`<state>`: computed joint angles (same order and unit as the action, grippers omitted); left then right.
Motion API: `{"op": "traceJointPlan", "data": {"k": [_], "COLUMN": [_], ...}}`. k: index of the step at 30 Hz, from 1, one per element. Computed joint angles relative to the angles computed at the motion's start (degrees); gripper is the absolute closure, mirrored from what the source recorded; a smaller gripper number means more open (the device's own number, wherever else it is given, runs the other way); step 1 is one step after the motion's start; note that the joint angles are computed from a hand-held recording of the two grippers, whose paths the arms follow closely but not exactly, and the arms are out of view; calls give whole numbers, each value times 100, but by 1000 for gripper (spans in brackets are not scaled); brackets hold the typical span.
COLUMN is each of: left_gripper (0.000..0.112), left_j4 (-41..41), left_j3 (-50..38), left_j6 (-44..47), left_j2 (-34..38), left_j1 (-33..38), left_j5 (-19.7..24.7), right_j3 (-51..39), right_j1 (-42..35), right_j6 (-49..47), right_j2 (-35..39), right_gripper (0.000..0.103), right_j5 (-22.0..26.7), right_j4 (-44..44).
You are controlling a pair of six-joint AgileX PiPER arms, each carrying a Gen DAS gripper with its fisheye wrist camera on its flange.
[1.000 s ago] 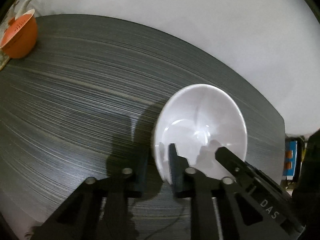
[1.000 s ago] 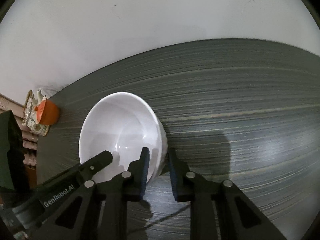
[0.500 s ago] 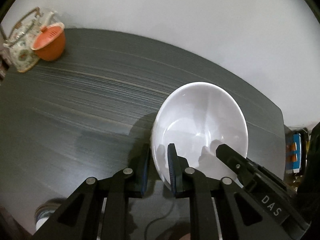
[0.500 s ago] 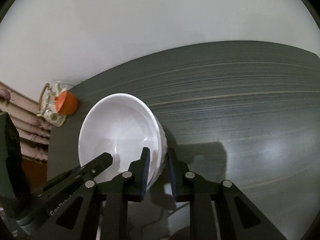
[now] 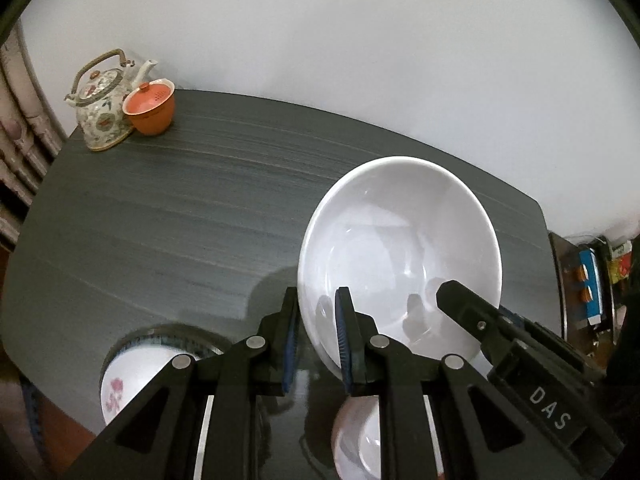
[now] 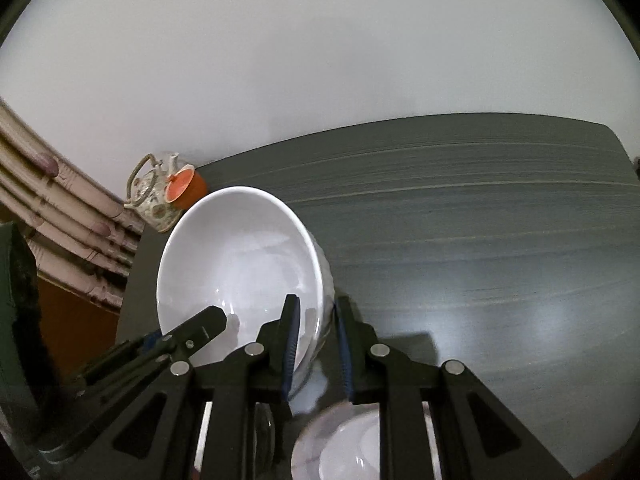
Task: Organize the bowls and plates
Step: 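Lift the ribbed white bowl with the right tool over the pink bowl, then lower the ribbed bowl into the nested bowls and open the right tool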
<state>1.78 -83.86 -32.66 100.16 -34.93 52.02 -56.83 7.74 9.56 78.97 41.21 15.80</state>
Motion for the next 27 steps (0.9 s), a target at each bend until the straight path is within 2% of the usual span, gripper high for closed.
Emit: {"op": "traceJointPlan", "data": {"k": [7, 13, 15, 21, 27], "left_gripper": [97, 97, 97, 97, 97], "left_j4": [229, 241, 293, 98, -197], "left_j3": [982, 1360, 1367, 1624, 1829], "left_j6": [-494, -760, -977, -1052, -1006], "left_j2": [-836, -1211, -1264, -1235, -1044], "left_j1": [-458, -900, -1141, -1385, -1530], "left_j5": [-204, -177, -85, -199, -327], "right_j3": [562, 869, 1038, 1482, 1802], "right_j1": [299, 542, 518, 302, 316], "right_j6": [692, 1156, 1170, 1039, 1104], "right_j2": [-929, -1305, -1440, -1705, -1650], "right_gripper": [84, 84, 84, 84, 84], "right_j5": [207, 337, 354, 434, 255], "right_j4": [-424, -721, -685, -533, -559]}}
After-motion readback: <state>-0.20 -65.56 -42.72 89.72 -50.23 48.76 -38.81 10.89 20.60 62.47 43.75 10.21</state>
